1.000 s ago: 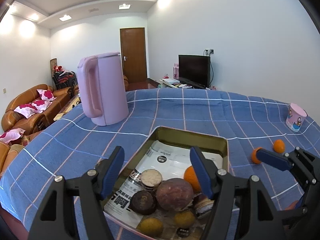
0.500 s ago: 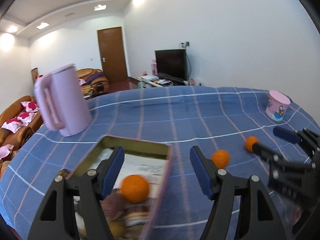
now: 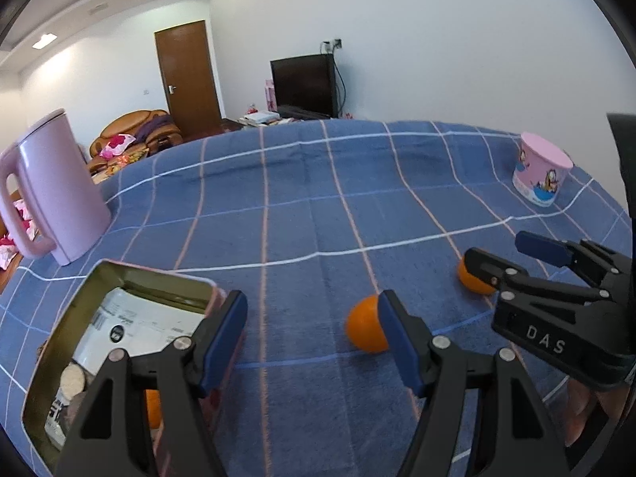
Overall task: Organize fruits
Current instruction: 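Move both open tools to the loose oranges on the tablecloth, then grasp an orange with the left tool while the right tool grasps another orange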
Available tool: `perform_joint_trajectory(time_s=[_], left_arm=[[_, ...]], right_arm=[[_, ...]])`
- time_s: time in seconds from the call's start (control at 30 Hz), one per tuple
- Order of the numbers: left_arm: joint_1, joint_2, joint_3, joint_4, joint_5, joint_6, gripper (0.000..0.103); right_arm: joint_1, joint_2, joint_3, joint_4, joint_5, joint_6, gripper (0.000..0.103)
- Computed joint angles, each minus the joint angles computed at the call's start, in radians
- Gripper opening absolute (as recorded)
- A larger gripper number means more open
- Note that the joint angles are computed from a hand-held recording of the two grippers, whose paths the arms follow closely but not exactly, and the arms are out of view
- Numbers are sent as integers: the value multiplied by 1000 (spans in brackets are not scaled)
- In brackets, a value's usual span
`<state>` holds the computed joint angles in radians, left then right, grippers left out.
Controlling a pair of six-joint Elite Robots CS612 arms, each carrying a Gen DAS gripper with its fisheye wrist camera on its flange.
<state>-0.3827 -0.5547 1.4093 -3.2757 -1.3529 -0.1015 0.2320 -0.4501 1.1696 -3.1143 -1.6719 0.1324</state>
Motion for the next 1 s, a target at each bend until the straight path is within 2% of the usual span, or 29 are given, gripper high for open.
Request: perform_joint_trajectory(time_s=[0.03, 0.27, 0.4, 0.47, 0.53, 0.6, 0.8, 1.0], left_arm=[[-2, 2, -5, 9, -4, 7, 68], [-5, 13, -34, 73, -59, 37, 64], [-9, 15, -41, 79, -74, 56, 53], [-4, 17, -49, 99, -113, 53, 45], [3, 20, -64, 135, -162, 40, 39], [2, 24, -72, 160, -162, 42, 36], [4, 23, -64, 147, -178, 38, 35], [7, 19, -52, 120, -157, 3, 34]], right_arm=[[-5, 3, -8, 13, 11, 1, 59], [-16, 4, -23, 93, 82, 11, 47], [-18, 7, -32, 114, 92, 11, 40], [-18, 8, -37, 128, 98, 8, 36], [-19, 8, -38, 130, 103, 12, 36], [-21, 7, -35, 125, 110, 16, 36], [-21, 1, -18, 86, 97, 29, 35], [-15, -11, 20, 12, 82, 20, 35]])
